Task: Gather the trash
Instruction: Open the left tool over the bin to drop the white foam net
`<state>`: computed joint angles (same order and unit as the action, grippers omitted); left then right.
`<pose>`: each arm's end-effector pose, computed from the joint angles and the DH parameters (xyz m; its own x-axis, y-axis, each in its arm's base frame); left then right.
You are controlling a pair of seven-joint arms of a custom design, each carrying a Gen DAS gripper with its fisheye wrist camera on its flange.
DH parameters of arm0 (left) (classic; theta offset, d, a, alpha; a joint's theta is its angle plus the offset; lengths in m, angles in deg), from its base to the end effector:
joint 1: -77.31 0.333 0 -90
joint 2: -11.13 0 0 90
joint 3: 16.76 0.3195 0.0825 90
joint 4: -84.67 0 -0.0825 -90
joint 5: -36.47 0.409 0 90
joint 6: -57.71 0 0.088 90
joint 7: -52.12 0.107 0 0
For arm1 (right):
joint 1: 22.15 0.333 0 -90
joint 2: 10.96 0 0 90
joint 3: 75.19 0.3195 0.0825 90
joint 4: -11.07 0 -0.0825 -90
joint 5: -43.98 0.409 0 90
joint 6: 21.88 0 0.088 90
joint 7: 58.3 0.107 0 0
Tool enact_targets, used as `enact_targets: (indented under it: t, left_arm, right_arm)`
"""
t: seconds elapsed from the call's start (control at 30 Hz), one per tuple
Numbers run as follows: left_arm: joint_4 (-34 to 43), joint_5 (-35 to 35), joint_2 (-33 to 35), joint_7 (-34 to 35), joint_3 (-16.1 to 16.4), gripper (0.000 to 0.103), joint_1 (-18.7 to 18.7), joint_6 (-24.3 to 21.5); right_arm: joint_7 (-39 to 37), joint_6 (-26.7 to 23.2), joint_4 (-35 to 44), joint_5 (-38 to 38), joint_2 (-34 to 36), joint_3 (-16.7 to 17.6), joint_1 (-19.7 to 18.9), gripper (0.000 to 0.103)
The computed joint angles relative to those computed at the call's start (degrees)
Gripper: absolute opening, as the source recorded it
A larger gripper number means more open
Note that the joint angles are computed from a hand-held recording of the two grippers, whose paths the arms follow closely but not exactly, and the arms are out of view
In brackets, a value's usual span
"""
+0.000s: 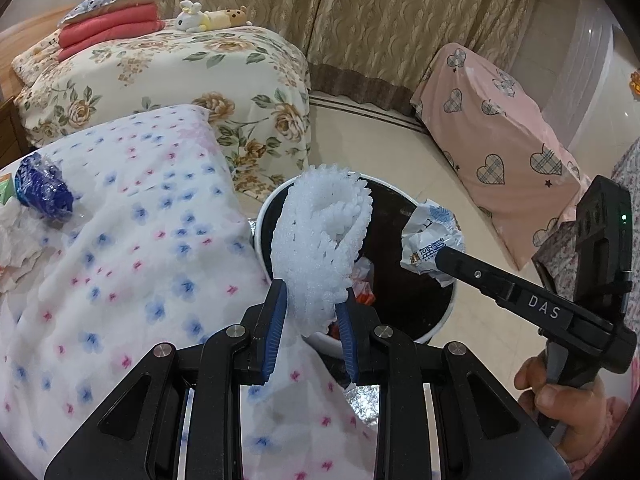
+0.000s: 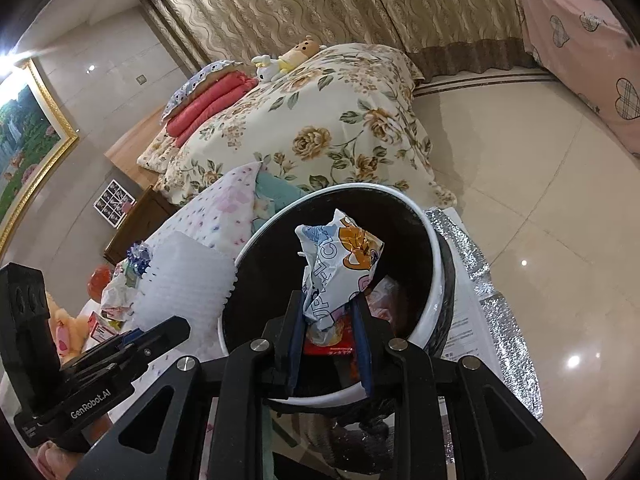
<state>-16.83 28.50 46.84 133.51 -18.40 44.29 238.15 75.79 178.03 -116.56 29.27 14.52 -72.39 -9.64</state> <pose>0.6080 -0.4017 0.2818 -0.3667 -0.9062 0.2107 -0.7435 0.1493 -0.6519 0.5762 0.1880 0.2485 -0.0632 -0.8991 -0.4332 -0.7410 0.3330 -0.5831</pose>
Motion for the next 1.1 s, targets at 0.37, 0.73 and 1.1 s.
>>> enact_targets:
  t: [0.37, 0.73, 1.1]
  left_arm:
    - [4.0, 1.7, 2.4, -2.1, 1.0, 0.024, -0.9, -2.7]
    - [2.8, 3.1, 1.3, -3.8, 2.3, 0.055, -2.1, -1.5]
    - [-7.8, 0.2, -4.4, -4.8, 5.0, 0.058, -3.9, 3.4]
  right_arm:
    - [-0.3, -1.8, 1.4, -0.8, 0.3, 0.5, -1.4, 0.025]
    - [1.2, -2.5, 1.3, -1.1, 0.1, 1.3, -3.2, 0.041]
    - [-0.1, 0.2, 0.4, 0.7, -0.5, -0.5, 1.1, 0.069]
